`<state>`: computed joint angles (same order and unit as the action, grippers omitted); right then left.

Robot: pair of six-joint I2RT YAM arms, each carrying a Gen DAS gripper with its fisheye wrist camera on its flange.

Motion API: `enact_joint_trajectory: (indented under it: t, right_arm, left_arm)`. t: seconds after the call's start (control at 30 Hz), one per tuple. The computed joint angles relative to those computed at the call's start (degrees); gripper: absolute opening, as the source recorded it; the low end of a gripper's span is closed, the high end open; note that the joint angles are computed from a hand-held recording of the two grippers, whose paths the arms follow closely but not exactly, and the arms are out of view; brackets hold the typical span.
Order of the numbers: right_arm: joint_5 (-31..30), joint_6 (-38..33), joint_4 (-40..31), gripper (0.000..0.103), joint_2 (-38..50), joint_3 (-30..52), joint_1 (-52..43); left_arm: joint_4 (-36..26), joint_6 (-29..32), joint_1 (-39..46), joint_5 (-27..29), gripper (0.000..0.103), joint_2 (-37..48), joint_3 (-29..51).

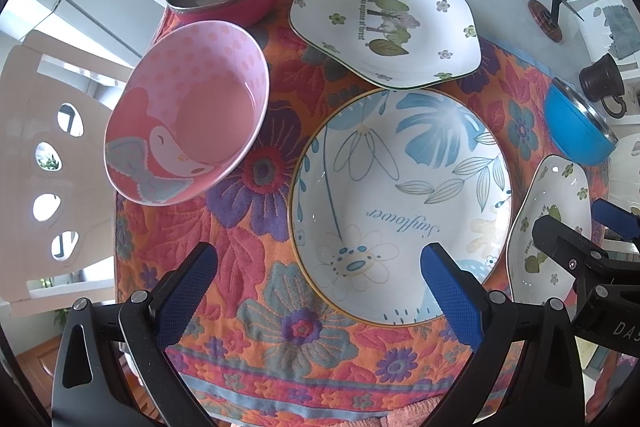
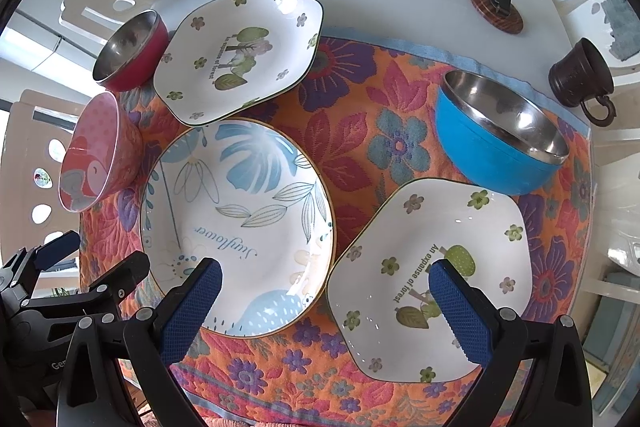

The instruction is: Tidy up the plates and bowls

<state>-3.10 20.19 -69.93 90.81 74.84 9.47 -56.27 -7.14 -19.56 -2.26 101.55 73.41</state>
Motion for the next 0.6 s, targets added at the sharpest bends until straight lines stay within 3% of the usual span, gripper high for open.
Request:
enact_joint_trajectory:
  t: [0.3,0.6]
  right_arm:
    - [1.7,-1.79,0.89,0.103,4.08,2.41,2.06]
    - [1.22,-7.61,6.3,0.103,11.57,5.32,3.74]
  left_arm:
    - [2.23,0.25,1.32,0.71,0.101,0.36,-2.19]
    - [6.31,0.8,3.35,1.48,0.101,1.79,-5.67]
